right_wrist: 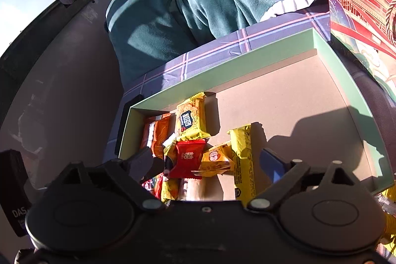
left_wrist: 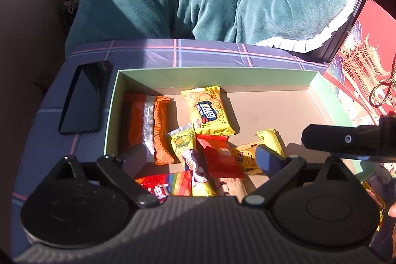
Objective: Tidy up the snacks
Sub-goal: 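Lower the red candy and rabbit pack into the green box, open both tools, then move both open tools from the box toward the remaining snacks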
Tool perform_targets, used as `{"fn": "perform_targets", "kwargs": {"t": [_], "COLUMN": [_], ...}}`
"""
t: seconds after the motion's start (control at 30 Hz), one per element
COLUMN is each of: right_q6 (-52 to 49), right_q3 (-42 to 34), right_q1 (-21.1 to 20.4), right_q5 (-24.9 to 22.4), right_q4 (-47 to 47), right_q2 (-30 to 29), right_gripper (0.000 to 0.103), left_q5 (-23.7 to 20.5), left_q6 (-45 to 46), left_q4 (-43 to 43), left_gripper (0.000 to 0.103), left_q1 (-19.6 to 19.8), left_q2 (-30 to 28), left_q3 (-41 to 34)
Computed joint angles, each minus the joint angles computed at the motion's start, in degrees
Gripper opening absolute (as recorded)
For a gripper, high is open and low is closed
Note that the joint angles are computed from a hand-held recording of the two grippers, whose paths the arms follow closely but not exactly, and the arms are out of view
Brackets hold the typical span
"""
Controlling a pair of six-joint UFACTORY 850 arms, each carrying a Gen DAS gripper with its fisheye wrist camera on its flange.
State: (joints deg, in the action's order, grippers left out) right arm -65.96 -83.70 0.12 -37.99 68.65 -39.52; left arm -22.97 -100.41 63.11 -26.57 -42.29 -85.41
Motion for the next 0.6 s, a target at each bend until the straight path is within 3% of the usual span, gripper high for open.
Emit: {"fn": "perform_targets", "kwargs": {"t": [0.3,0.6], "right_q6": [-3.77,-7.73], "right_q3": [5.89,13.04], "right_q1": [-1.45,-5.25], "right_q5": [0.91,0.90], "right_q4": [1.46,3.32], "right_q2": [5.01,10.96], "right_gripper": [0.102,0.103], "left_q5": [-1.30,-1.96], "left_q6": [-3.61,-3.96], "left_q4": [1.85,0.92], "left_gripper": [0.102,0.103], "left_q1": [-2.88,-7.10], "left_q2": [4.05,6.59], "left_q3": [4.22,7.11]}}
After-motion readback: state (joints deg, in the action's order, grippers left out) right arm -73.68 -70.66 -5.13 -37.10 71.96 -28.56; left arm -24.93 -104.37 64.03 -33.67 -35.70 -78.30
